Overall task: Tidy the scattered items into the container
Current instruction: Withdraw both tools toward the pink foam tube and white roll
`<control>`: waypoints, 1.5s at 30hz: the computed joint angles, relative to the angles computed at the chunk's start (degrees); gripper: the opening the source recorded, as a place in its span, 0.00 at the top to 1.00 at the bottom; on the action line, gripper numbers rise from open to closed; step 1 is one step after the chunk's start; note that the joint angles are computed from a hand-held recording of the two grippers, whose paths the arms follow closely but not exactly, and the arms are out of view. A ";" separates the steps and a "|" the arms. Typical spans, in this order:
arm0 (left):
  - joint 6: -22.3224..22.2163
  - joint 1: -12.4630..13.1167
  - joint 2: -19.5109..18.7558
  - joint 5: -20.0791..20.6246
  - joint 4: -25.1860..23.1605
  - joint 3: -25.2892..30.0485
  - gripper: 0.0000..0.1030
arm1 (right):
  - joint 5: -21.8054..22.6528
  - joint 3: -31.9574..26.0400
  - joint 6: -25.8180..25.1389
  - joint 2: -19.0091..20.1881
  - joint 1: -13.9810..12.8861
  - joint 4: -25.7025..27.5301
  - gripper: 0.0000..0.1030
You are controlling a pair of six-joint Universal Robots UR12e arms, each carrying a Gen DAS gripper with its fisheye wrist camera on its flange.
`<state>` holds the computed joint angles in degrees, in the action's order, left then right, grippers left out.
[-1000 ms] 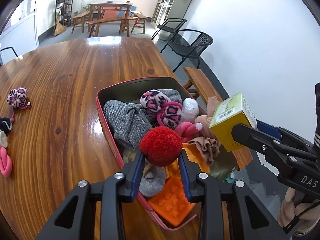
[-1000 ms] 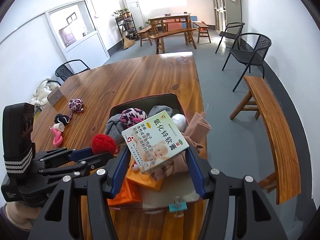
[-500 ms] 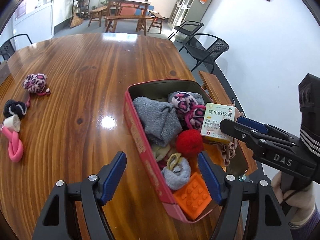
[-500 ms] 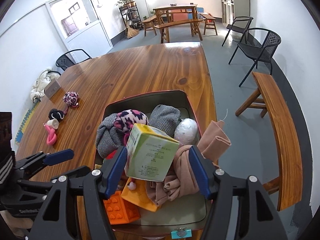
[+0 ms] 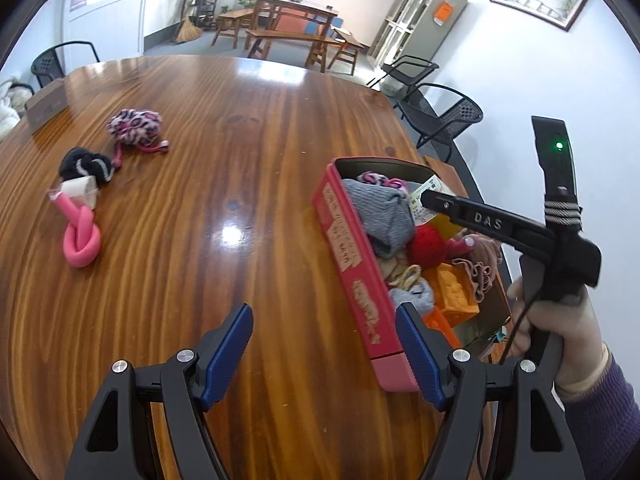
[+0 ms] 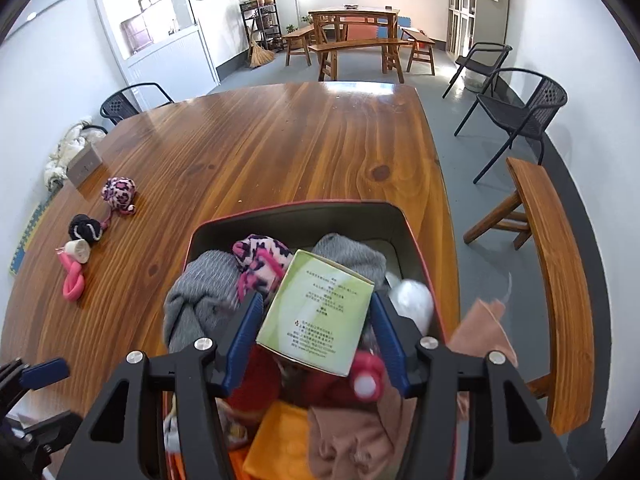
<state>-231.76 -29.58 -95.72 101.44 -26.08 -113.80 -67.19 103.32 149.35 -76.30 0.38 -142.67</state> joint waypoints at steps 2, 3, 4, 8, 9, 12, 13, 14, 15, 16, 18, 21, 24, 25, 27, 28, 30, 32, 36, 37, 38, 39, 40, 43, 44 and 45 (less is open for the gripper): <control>-1.02 -0.02 0.93 0.62 -0.51 -0.86 0.27 | -1.11 -0.85 -0.10 0.84 1.02 0.35 0.44; -1.32 0.09 1.40 0.92 -0.85 -1.23 0.27 | -2.07 -1.25 -0.30 1.26 1.44 0.51 0.44; -1.60 0.20 1.90 1.26 -1.10 -1.71 0.27 | -3.54 -1.63 -0.68 1.77 2.07 0.66 0.44; -3.14 0.51 4.05 2.72 -2.37 -3.69 0.20 | -3.13 -1.71 0.87 1.77 1.89 0.87 0.43; -3.73 0.72 4.50 3.10 -2.53 -4.14 0.16 | -2.15 -1.77 1.62 1.53 1.50 1.42 0.42; -5.37 1.48 5.77 3.66 -2.54 -5.60 0.14 | -0.75 -1.56 3.75 0.75 0.86 0.78 0.34; -5.53 1.85 6.19 3.41 -2.36 -6.12 0.14 | -0.70 -1.14 4.60 0.28 0.78 -0.52 0.32; -5.45 2.14 6.51 3.26 -2.24 -6.47 0.14 | -0.61 -0.77 5.23 -0.13 0.72 -1.36 0.30; -5.19 2.41 6.77 3.11 -2.06 -6.79 0.14 | -0.42 -0.47 5.88 -0.48 0.73 -2.02 0.28; -4.82 2.70 7.04 2.89 -1.88 -7.13 0.14 | -0.03 -0.10 6.59 -0.94 0.62 -2.74 0.28; -4.38 3.27 7.54 2.43 -1.43 -7.86 0.14 | 0.21 0.67 7.67 -1.71 0.58 -3.88 0.27; -4.38 4.46 8.65 1.32 -0.57 -9.54 0.14 | 1.30 1.91 9.15 -3.06 0.71 -4.55 0.27; -4.83 5.53 9.95 0.64 -0.37 -11.20 0.14 | 2.52 3.19 9.53 -4.40 1.24 -4.71 0.27; -4.99 5.94 10.49 0.52 -0.48 -11.80 0.14 | 3.09 3.64 9.60 -4.90 1.58 -4.51 0.27; -5.20 6.96 11.76 0.27 -0.81 -13.11 0.14 | 3.89 4.13 9.28 -5.56 2.15 -3.84 0.27; -5.28 7.33 12.29 0.28 -1.04 -13.60 0.14 | 4.30 4.50 8.97 -5.95 2.66 -3.47 0.27; -5.60 8.27 13.52 0.36 -1.42 -14.75 0.14 | 4.74 5.01 8.50 -6.46 3.53 -2.80 0.27; -5.87 9.10 14.46 0.26 -1.42 -15.68 0.14 | 5.12 5.55 7.84 -6.86 4.63 -2.01 0.27; -5.42 11.06 15.89 -0.37 -0.96 -17.35 0.14 | 4.93 6.04 7.55 -7.02 6.75 -0.82 0.27; -5.15 11.47 15.99 -0.63 -0.69 -17.61 0.14 | 4.86 6.16 7.54 -7.03 7.22 -0.64 0.27; -4.85 11.84 16.03 -0.88 -0.35 -17.85 0.14 | 4.67 6.26 7.53 -7.02 7.74 -0.62 0.27; -4.48 12.31 16.00 -1.20 0.04 -18.05 0.14 | 4.50 6.39 7.54 -7.03 8.17 -0.67 0.27; -4.19 12.70 15.88 -1.55 0.32 -18.13 0.14 | 4.34 6.46 7.54 -7.01 8.66 -0.58 0.27; -3.04 13.84 15.01 -2.61 1.36 -18.04 0.14 | 3.64 6.35 7.84 -6.64 9.57 -0.64 0.27; -2.61 14.13 14.65 -2.87 1.64 -17.91 0.14 | 3.39 6.29 8.04 -6.52 9.81 -0.66 0.27; -2.17 14.34 14.20 -3.10 2.00 -17.75 0.14 | 3.20 6.21 8.32 -6.37 10.03 -0.66 0.27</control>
<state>-233.93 -15.23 -81.52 98.34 -24.08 -131.54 -63.99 109.53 157.66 -82.68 10.41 -143.33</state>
